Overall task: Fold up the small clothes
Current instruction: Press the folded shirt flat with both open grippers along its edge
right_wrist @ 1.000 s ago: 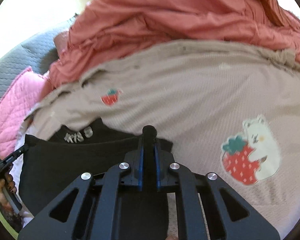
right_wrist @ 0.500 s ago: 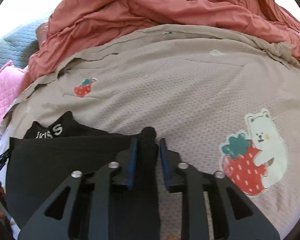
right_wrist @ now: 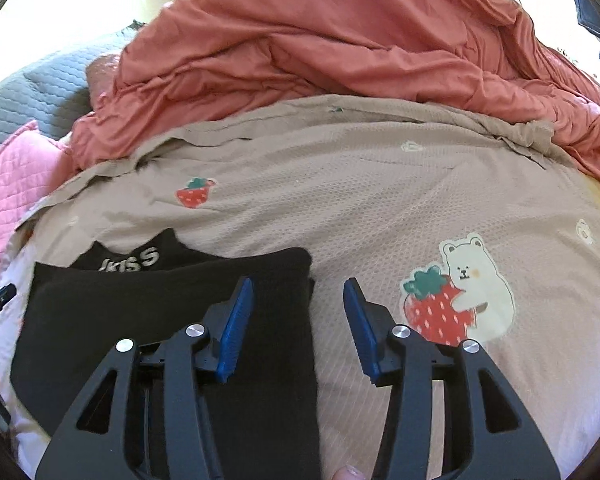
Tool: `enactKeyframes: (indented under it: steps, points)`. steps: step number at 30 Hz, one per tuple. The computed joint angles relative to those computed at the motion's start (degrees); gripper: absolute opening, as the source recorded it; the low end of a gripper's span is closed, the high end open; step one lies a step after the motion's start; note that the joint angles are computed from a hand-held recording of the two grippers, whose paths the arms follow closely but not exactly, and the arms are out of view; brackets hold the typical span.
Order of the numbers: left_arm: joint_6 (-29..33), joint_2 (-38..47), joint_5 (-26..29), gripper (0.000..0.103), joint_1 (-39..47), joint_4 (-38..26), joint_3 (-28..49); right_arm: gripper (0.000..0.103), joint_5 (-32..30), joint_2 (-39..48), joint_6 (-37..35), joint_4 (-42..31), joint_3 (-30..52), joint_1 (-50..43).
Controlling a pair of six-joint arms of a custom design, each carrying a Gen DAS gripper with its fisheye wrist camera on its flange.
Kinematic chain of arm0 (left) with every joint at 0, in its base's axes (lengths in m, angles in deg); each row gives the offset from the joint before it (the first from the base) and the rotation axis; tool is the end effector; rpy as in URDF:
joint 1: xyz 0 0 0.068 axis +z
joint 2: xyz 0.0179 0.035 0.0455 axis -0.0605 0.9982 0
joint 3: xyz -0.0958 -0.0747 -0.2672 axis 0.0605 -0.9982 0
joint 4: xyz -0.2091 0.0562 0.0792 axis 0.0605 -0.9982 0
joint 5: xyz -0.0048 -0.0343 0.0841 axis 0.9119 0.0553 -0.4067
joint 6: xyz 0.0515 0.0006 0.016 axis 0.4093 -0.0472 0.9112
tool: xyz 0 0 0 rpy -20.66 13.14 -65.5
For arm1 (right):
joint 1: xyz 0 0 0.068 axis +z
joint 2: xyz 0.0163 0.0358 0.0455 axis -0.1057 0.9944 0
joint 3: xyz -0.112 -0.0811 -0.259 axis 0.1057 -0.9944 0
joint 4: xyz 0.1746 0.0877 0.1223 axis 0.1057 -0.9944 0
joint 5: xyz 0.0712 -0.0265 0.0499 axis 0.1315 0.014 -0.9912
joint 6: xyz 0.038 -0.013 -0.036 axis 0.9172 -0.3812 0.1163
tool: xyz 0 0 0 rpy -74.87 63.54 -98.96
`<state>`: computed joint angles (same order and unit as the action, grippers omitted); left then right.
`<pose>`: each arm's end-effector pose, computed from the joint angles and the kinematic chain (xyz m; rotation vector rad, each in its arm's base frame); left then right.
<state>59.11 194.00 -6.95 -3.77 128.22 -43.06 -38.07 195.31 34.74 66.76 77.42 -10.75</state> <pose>0.3073 0.0001 0.0586 -0.1517 2.3124 -0.0036 0.3052 -0.0190 0.0376 0.1213 2.3227 0.2028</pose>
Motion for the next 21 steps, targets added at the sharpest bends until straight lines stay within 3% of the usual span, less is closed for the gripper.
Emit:
enactKeyframes:
  steps: [1,6,8,9,18,21]
  points:
    - [-0.3,-0.9,-0.5,0.054,-0.3,0.3,-1.0,0.049,-0.4,-0.3,0.1,1.0,-1.1,0.0]
    - [-1.9,-3.6,0.9,0.072,-0.6,2.0,-4.3,0.061,-0.9,-1.4,0.4,8.2,-7.9,1.2]
    - [-2.3,-4.5,2.5,0.078,-0.2,2.3,-5.1,0.075,-0.6,-1.7,0.5,10.4,-10.2,1.8]
    - [-2.5,-5.0,3.0,0.078,-0.3,2.5,-5.6,0.076,-0.3,-1.4,0.7,12.1,-11.4,2.1]
    - [-1.9,-8.6,2.0,0.082,-1.9,5.5,-10.1,0.078,0.3,-0.7,0.6,19.9,-18.0,3.8]
    - [-1.4,-9.0,1.4,0.089,-2.6,7.0,-11.8,0.078,0.6,-0.6,0.6,20.8,-19.4,4.2]
